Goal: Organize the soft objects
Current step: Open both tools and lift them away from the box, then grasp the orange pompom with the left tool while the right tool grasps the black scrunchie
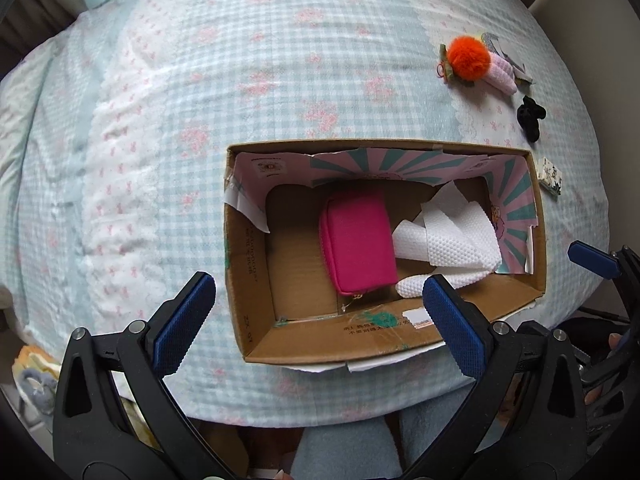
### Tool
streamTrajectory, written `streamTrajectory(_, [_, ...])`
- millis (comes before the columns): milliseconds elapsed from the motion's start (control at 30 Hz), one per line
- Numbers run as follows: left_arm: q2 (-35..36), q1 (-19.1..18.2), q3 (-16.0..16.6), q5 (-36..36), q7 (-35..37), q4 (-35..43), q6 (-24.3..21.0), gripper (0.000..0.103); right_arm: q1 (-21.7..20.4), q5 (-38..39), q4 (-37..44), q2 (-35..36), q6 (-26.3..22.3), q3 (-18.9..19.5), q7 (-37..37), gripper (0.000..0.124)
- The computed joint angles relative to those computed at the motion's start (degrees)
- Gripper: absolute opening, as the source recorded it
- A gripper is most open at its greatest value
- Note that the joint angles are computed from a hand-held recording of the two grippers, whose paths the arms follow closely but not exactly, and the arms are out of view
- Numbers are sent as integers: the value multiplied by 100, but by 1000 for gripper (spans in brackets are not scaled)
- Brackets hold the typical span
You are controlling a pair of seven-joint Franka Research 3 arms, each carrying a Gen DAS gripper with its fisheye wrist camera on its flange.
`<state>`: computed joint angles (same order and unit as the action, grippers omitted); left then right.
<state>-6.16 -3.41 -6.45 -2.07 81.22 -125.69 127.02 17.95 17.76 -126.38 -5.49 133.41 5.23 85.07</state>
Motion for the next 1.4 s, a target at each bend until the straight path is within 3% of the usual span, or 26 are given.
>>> streamTrajectory(167, [-586, 23, -15, 326, -322, -212, 43, 103, -9, -326, -2, -421, -6, 53, 155, 103])
streamTrajectory(433, [-1322, -86, 87, 428, -340, -166, 140, 103, -221, -1130, 288, -1109, -401, 157, 636, 103])
streamTrajectory(733, [-1493, -261, -76, 814, -603, 356, 382, 103, -702, -1800, 444, -1684, -496, 195, 1674, 103])
streamTrajectory(900, [-996, -417, -230, 944, -575, 1004, 363, 103, -922, -1832, 503, -1693, -363, 50, 1799, 103])
streamTrajectory(1067, [-55, -552, -467, 1269, -722, 1970, 287, 103, -1104, -1619, 535, -1409, -10, -233, 1550, 103])
streamTrajectory(1400, [2351, -1107, -647, 1930, -680, 4081, 182, 103, -1357, -514, 1084, 102, 333, -831, -290, 103])
